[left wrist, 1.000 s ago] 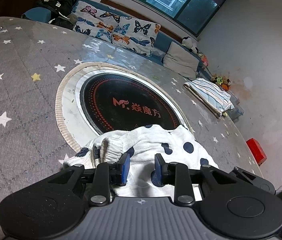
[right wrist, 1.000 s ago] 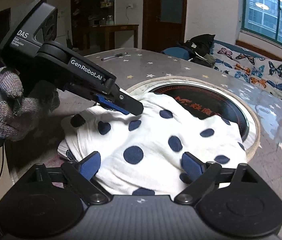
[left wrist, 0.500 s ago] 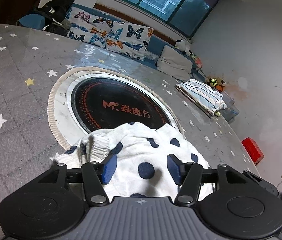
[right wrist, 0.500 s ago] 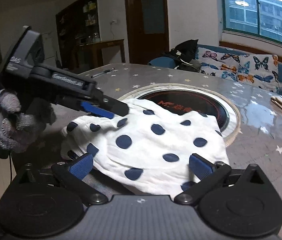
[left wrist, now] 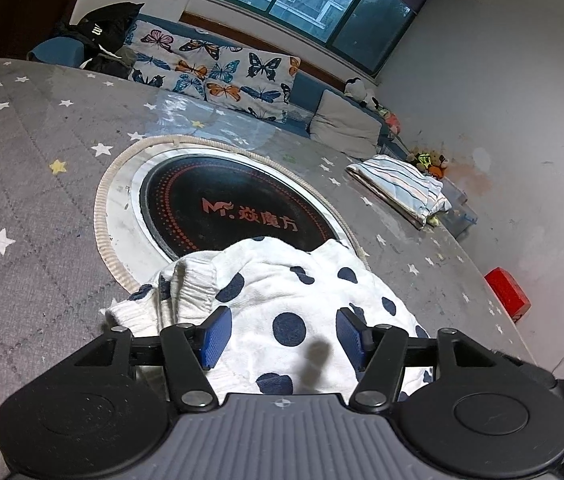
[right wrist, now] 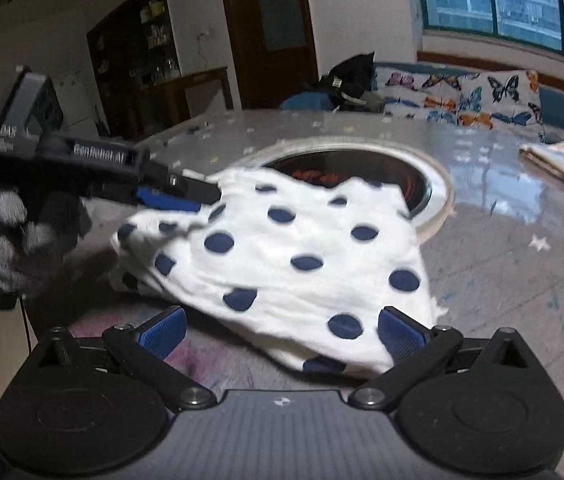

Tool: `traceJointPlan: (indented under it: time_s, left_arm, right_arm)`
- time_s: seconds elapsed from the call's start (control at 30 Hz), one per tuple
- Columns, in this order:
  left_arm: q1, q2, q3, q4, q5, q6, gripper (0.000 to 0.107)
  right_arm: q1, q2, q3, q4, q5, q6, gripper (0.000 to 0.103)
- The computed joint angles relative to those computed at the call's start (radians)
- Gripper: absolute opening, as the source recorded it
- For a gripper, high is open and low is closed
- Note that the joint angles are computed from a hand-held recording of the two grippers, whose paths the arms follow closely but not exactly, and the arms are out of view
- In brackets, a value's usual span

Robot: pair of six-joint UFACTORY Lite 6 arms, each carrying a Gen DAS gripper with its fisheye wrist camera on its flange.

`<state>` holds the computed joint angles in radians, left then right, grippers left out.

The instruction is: Fold clothes

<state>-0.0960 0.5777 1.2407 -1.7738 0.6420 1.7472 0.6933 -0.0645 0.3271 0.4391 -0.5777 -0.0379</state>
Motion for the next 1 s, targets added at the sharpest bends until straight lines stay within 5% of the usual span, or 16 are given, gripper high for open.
traceJointPlan:
  time_s: [0.2,0.4,0.67,1.0]
  left_arm:
    - [-0.006,-0.035,-0.040,-0.037,0.001,0.040,0.073]
    - [0.005,-0.039,-0.045,-0.036,0.010,0.030,0.074]
    - [0.028,-0.078,-0.086,-0.055,0.032,0.044,0.077]
    - [0.062,-0.114,-0.136,-0.072,0.028,0.059,0.079]
  right_arm:
    - [-0.088,0.081,0.089,-0.092,-0.008,0.025,0.103]
    - [-0.192,0.246,0.187,-0.336,0.008,0.214,0.103]
    - [-0.226,0.179,0.204,-0.374,0.062,0.198,0.103]
    - [-0.311,0.371,0.392,-0.600,0.111,0.439,0.103]
